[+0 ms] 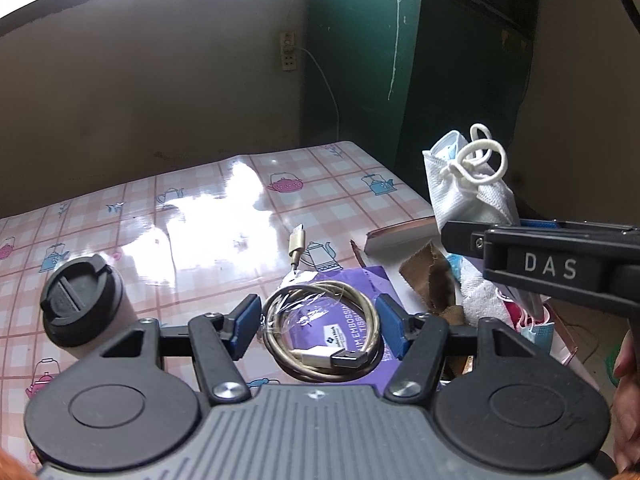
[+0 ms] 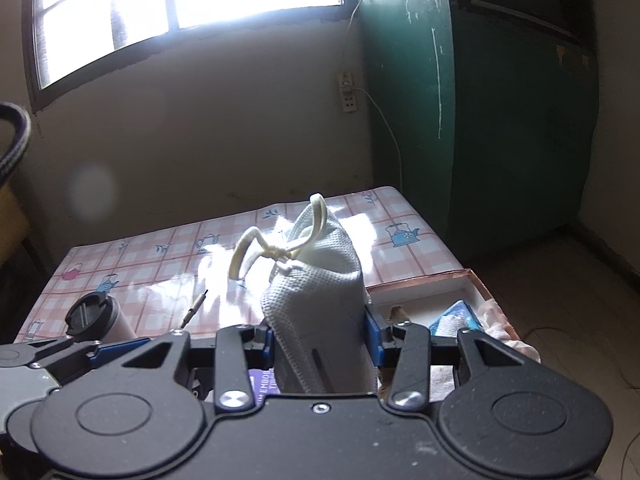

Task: Organize soft objects
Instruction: 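Lift the cable and white mask and carry them toward the cardboard box, then lower the cable and white mask into the box and open both grippers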

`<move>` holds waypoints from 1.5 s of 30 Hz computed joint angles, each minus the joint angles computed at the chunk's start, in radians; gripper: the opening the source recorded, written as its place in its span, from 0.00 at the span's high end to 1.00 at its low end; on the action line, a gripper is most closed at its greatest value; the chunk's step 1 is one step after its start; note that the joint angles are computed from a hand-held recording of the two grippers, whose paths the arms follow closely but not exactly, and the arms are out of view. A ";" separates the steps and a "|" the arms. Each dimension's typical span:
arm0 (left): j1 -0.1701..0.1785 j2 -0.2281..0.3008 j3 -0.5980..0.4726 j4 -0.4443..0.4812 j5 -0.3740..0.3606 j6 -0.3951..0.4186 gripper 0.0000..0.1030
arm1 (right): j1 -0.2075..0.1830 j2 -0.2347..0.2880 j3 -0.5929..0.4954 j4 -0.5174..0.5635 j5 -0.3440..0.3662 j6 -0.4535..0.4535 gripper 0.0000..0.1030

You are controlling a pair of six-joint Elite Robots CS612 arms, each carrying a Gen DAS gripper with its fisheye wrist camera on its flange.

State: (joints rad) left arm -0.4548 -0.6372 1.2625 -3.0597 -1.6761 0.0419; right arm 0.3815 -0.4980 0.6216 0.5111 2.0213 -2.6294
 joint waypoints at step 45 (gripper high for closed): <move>-0.031 0.061 -0.091 0.083 -0.132 0.061 0.37 | -0.062 0.020 0.006 0.100 0.042 0.114 0.50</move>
